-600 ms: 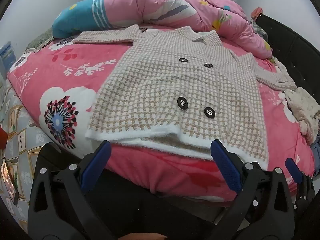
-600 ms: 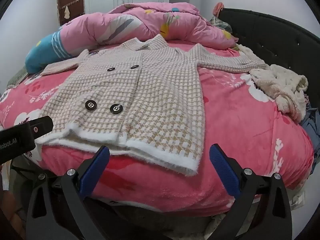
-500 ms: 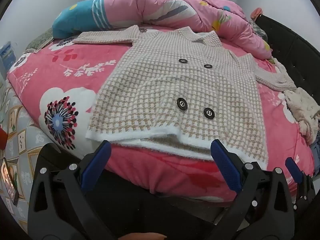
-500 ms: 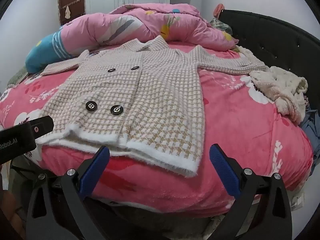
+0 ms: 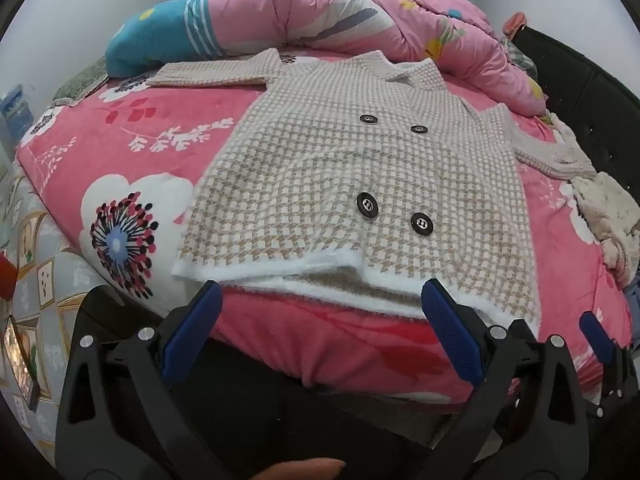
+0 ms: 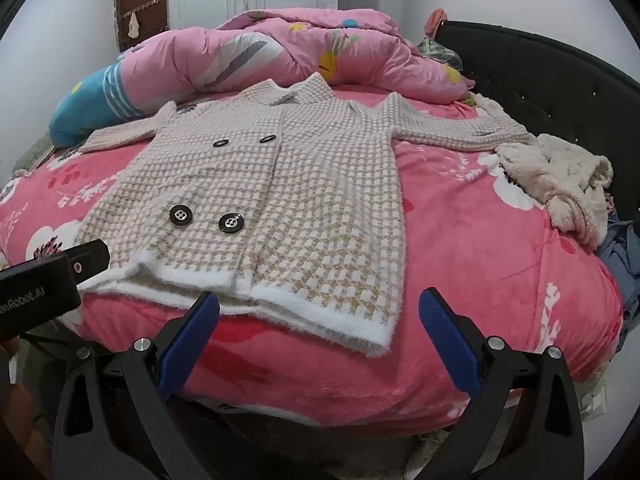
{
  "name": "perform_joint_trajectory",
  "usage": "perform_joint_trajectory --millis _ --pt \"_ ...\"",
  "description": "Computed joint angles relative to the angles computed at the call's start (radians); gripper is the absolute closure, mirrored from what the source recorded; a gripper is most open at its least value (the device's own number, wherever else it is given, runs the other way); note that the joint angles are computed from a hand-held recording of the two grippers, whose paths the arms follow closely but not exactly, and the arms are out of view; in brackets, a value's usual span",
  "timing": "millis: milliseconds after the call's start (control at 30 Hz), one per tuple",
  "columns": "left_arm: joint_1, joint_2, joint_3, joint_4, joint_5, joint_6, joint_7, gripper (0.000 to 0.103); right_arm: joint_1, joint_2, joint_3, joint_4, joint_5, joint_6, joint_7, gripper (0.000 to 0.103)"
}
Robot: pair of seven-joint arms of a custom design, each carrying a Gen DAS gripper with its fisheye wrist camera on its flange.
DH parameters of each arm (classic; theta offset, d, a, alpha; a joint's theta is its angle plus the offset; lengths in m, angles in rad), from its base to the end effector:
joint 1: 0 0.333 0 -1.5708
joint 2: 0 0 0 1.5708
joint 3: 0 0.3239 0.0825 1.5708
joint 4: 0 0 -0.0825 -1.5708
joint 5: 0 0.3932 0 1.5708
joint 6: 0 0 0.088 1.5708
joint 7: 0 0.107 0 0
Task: Fold large clothes
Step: 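Move both grippers toward the hem of the houndstooth coat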
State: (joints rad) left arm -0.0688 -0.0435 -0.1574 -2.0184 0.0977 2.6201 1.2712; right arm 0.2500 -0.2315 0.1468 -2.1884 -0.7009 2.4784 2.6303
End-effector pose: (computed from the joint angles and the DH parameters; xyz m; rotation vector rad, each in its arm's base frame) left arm 0.5810 -0.1374 0.5484 -1.8839 1.8787 -0.7137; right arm 0.4871 0.2120 0.5444 -1.6167 1.9913 -0.8365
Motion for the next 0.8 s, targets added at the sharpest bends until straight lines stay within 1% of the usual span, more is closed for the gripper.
perform_joint_trajectory --millis 200,333,533,633,700,800 --pt "0.0 0.002 0.002 -0.006 -0.008 0.012 0.005 0.006 -0.003 0.001 0.002 0.006 -0.002 -0.017 0.011 0.006" --pt "-0.001 -0.002 0.005 -0.02 -0.048 0.031 0.034 0.006 -0.003 0.0 0.008 0.009 -0.02 -0.03 0.028 0.006" --pt "0.001 0.01 0.006 -0.014 -0.066 0.017 0.038 0.006 0.002 0.0 0.003 0.012 -0.012 -0.037 0.024 0.006" --pt "0.003 0.009 0.005 -0.021 -0.028 0.031 0.017 0.006 0.0 -0.002 0.004 0.012 -0.019 -0.037 0.03 0.006" --pt "0.004 0.006 0.002 -0.027 0.022 0.044 0.0 0.006 -0.002 -0.001 0.008 0.016 -0.03 -0.046 0.043 0.006" --pt "0.002 0.003 0.001 -0.031 0.047 0.058 0.014 0.006 -0.003 -0.001 0.01 0.023 -0.039 -0.059 0.05 0.006"
